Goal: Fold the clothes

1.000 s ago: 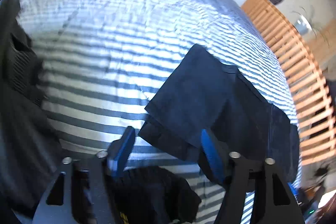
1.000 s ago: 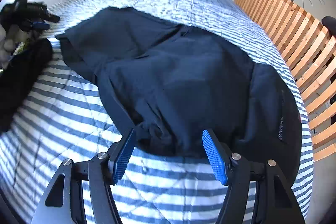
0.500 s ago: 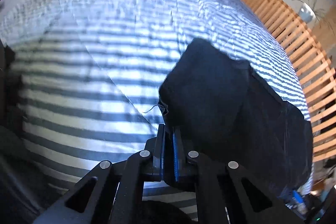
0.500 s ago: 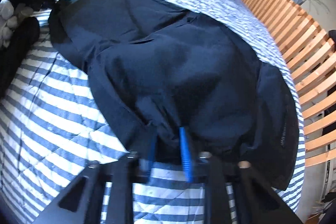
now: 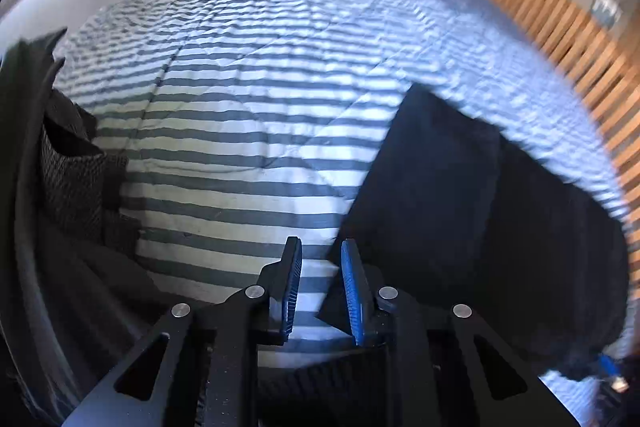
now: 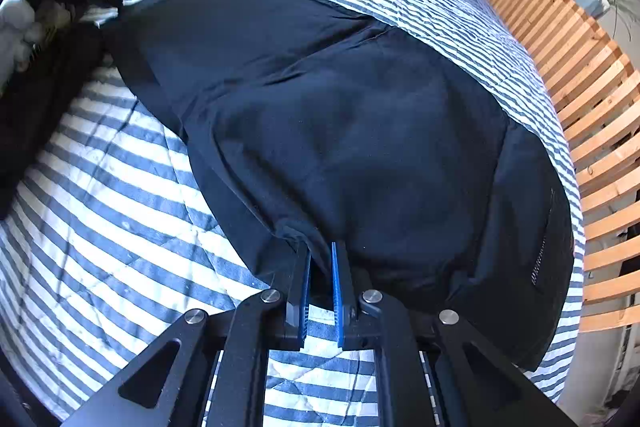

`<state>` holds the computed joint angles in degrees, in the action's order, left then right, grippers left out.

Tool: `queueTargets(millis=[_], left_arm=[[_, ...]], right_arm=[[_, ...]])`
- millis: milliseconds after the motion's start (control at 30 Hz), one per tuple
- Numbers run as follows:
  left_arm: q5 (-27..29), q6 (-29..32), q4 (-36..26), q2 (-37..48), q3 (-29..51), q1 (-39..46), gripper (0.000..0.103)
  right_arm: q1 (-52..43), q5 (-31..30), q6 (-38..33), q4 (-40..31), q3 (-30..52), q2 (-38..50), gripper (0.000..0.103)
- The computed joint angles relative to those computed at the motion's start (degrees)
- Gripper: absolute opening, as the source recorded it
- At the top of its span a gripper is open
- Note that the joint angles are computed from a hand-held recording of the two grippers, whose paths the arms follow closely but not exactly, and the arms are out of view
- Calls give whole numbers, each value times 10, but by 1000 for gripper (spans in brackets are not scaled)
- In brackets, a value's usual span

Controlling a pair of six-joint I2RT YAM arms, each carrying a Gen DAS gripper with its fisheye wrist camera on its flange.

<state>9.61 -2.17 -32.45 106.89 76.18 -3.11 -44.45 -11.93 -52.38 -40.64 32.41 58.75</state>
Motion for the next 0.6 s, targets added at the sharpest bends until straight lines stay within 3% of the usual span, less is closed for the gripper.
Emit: queueTargets(millis=[67,100,167,333,367,400,433,467,600], left_arm=[[17,11,-13,-4,2,7,26],[26,16,-27,-3,7,12,37],[65,24,-44,-6,5,31,45],[90,34,-46,15,-9,31,44],[94,31,-39,18,-16,30,42],[102,27,-33,22,-22,29,33],[104,27,-24,30,-23,26,22],[91,25,-12,31,-28,20,4],[74,32,36,-2,-64,9,2]], right_arm=[[-2,-8,10,-9,13,4,8],[0,-9,16,-11,18,4,8],[5,-8,24,-10,23,5,9],[16,-4,45,-2,37,18,9],[20,-1,48,3,34,19,9],[25,3,50,6,31,17,9],[28,7,50,10,26,13,9],[28,8,49,14,22,11,9],[26,6,54,7,21,4,9]])
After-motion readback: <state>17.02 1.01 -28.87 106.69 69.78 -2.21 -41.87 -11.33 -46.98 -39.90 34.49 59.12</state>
